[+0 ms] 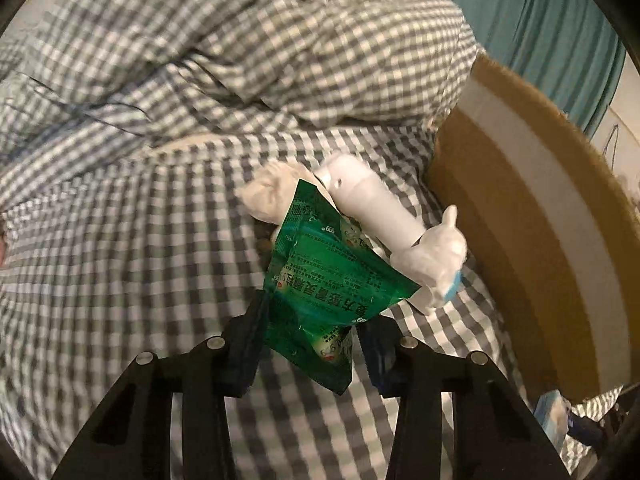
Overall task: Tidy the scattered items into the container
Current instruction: 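Grasp the green medicine packet with the left gripper while the right grasps the blue Vinda tissue pack, then carry the green packet and tissue pack with both grippers over the box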
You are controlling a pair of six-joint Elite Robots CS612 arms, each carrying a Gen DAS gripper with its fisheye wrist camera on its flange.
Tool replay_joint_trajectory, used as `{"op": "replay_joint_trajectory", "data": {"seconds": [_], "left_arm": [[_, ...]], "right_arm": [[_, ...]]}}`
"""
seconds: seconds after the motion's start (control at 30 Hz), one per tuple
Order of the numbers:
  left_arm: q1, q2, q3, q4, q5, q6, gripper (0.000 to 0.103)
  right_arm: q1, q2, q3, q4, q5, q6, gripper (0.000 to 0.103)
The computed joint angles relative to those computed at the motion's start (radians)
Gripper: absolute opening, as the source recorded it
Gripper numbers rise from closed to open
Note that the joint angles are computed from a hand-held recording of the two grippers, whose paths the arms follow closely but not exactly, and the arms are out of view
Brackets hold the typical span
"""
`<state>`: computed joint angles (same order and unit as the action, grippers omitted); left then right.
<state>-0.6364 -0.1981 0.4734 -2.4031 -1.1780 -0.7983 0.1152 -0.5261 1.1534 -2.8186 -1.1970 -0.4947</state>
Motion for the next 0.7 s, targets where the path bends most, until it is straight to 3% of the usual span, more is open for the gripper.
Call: {"op": "replay_joint_trajectory", "data": {"seconds": [0.13, 0.7], "left_arm": [[-0.015, -0.075, 0.13, -0.064, 0.042, -0.02, 0.044], [-0.112, -0.299, 0.47, -0.243, 0.34, -0.129, 0.044]], "right_arm": [[-0.004, -0.028, 0.037, -0.048, 0.026, 0.007, 0.072], [-0.019, -0.136, 0.162, -0.226, 0.141, 0.075, 0.072]]}}
